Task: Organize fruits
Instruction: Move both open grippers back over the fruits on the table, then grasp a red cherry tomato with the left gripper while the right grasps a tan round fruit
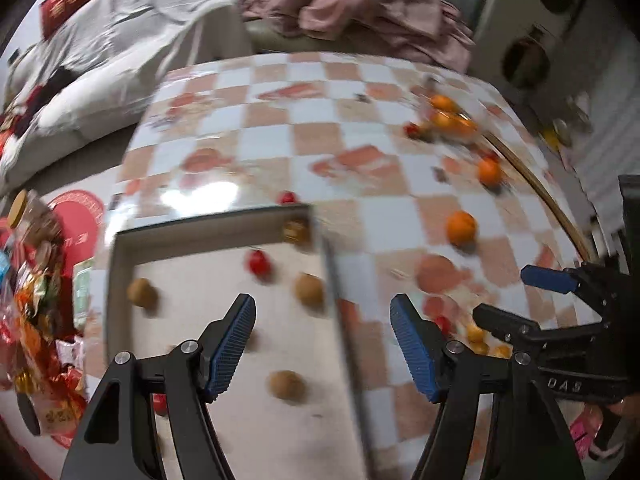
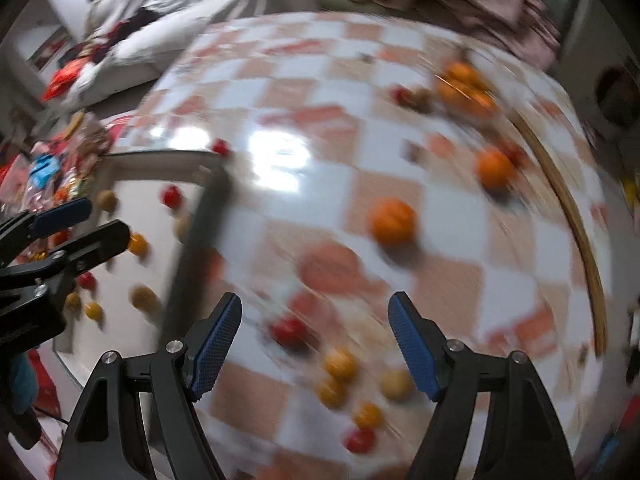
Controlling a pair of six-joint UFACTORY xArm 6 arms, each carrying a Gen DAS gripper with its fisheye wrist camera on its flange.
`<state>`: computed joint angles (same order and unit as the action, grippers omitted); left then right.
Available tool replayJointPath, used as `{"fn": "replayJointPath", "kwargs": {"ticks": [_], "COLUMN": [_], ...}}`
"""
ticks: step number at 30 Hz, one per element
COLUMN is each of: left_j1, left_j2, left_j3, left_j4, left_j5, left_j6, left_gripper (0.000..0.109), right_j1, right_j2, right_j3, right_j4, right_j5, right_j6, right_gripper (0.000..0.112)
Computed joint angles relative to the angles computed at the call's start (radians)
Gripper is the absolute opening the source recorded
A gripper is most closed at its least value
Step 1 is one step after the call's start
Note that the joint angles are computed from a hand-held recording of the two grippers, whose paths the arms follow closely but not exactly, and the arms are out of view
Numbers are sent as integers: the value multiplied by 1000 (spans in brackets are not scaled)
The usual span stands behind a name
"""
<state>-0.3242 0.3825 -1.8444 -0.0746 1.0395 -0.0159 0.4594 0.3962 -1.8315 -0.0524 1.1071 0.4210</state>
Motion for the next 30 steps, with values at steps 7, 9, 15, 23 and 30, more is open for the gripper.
{"fn": "replayJointPath", "kwargs": {"ticks": [7,9,15,23,30], "left_j1": [-73,-87,-117,-134,-142], "left_j2": [21,38,80,119,159], "left_j3": [-14,-23,-35,-54,-90], "left_j4": [-27,-20,7,41,50], "left_j5": [52,67,92,106,111], "left_j6": [12,5,-8,0,-12], "left_gripper": [71,71,71,71,69], "right_j1": [-60,-72,-86,-93,-86], "right_j2": [-180,-208,-237,-219,-182], "right_j3": [267,311,368,374,351], "right_j4": [7,16,33,80,113], "right_j5": [-22,-29,-45,-69,-70], "right_j6": [61,72,88,39,13], "right_gripper": [79,79,79,71,50]}}
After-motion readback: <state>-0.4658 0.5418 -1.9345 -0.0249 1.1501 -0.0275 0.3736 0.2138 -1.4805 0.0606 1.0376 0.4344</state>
